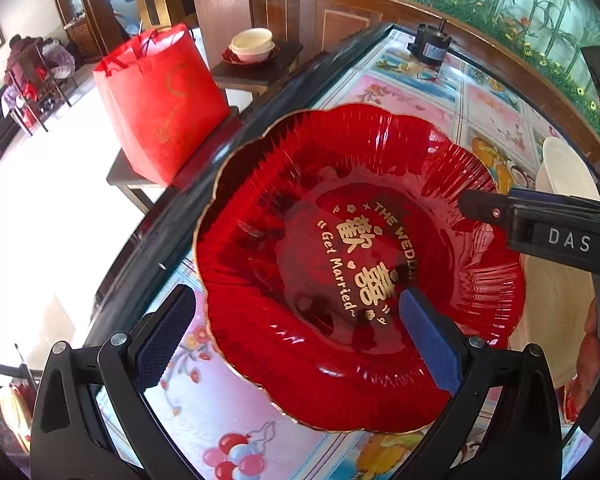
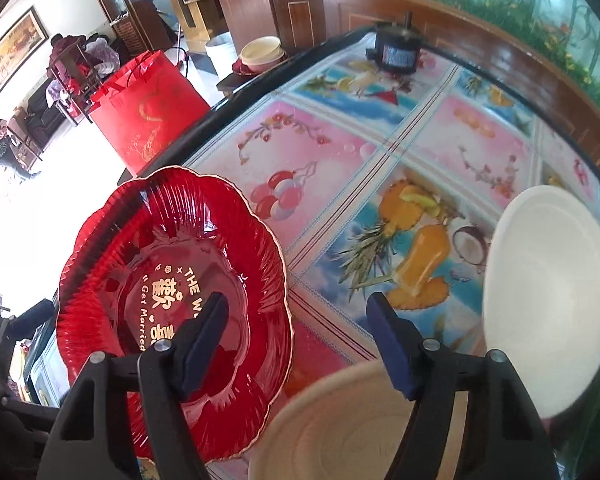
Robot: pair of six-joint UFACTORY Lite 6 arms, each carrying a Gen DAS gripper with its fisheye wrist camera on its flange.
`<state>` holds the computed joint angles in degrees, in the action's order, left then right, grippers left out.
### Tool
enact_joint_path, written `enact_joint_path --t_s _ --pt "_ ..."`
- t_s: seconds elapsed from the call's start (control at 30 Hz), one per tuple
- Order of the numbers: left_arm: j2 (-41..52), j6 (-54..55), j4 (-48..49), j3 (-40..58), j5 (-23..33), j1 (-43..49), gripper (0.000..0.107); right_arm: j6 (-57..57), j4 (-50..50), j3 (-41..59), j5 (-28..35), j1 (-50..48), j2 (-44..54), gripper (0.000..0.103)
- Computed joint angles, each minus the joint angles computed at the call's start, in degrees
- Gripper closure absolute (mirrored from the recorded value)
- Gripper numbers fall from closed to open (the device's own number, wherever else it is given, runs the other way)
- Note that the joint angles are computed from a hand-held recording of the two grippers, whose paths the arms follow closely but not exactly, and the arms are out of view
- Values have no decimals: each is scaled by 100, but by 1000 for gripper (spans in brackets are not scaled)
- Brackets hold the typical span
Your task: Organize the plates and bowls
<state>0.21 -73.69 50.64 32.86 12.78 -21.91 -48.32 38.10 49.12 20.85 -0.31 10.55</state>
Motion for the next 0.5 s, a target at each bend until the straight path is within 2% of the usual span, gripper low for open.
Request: enact_joint_path --t_s 0.07,0.13,0.2,0.33,0.4,0.43,0.5 --pt "114 1 -38 60 -44 20 4 57 -71 130 38 52 127 33" --pt "255 102 -195 148 -52 54 4 77 -107 283 105 104 289 41" --pt "342 517 -639 194 -157 137 7 141 -168 518 261 111 572 71" --pt "641 875 -1056 344 -145 214 19 -115 70 560 436 117 664 87" --pt "667 530 -726 327 -100 299 37 25 -70 506 402 160 574 88" --pt "679 633 -826 321 -144 427 42 -12 -7 507 433 124 565 88" --pt "696 834 -997 331 -137 557 58 -150 164 519 548 15 592 88"
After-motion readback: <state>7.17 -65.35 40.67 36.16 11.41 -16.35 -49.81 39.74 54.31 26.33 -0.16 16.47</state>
